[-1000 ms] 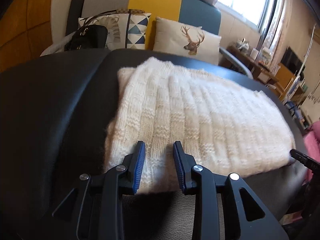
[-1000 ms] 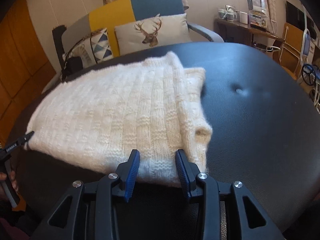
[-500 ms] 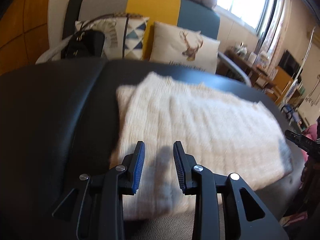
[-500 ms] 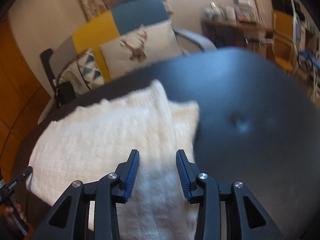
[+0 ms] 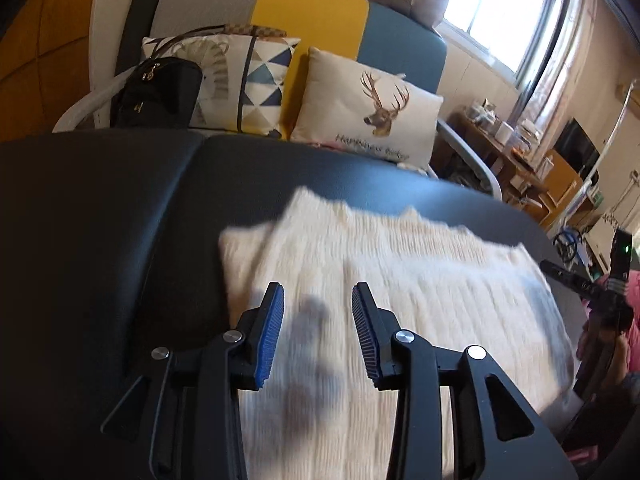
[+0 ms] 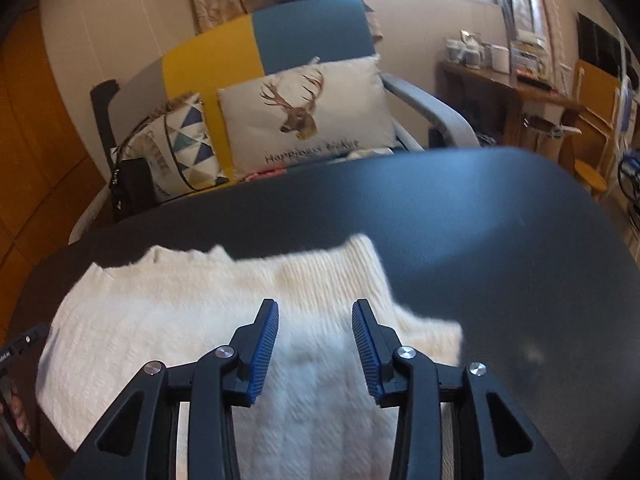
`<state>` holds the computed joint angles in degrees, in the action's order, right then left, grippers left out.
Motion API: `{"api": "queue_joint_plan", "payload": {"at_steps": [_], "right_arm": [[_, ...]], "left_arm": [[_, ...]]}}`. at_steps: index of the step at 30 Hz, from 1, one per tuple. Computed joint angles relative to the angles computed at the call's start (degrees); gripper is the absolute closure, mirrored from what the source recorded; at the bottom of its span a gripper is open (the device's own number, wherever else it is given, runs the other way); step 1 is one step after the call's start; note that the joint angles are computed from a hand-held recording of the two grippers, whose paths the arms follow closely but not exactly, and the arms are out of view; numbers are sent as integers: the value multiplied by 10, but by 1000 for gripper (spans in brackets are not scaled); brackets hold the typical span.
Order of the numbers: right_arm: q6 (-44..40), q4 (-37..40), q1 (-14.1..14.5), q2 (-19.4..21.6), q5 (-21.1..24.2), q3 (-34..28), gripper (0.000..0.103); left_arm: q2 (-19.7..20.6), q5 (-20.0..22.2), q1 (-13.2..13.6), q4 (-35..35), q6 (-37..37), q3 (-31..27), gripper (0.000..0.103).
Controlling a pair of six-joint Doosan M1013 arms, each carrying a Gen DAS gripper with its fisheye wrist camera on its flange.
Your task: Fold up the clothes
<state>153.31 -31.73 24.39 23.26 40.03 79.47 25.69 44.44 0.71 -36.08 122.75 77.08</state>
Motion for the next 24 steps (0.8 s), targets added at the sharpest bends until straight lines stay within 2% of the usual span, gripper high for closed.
{"api": "queue_joint_plan", "payload": {"at_steps": [2,4,6,7,9,12,15,17,21,24], "right_arm": [[-26,9,-6,15,6,-19,64],[-55,25,-7,39,58,-49,64],[-77,48,-10,60,99,-71,64],[-68,33,-9,60,86,-66,61],[-68,26,-8,58,80,-62,59],[-68,32,-10,55,71,-56,58],[-71,34,-11,55,68,-55,57],[-76,35,-10,57,73,-59,55],[-80,38,-10,59,73,-62,55],[-82,41,-11,59,71,-62,55]], "left_arm": [[18,15,-7,17,-7,-26,65],[37,18,-20,99,-61,-53,64],[63,62,-23,129,-91,-87,64],[63,53,-21,113,-82,-84,64],[68,69,-19,102,-70,-97,64],[81,95,-8,33,-40,-124,64],[91,105,-10,16,-32,-145,64],[100,114,-18,28,-25,-162,64],[129,158,-41,117,-68,-199,64],[125,146,-43,123,-59,-192,64]]}}
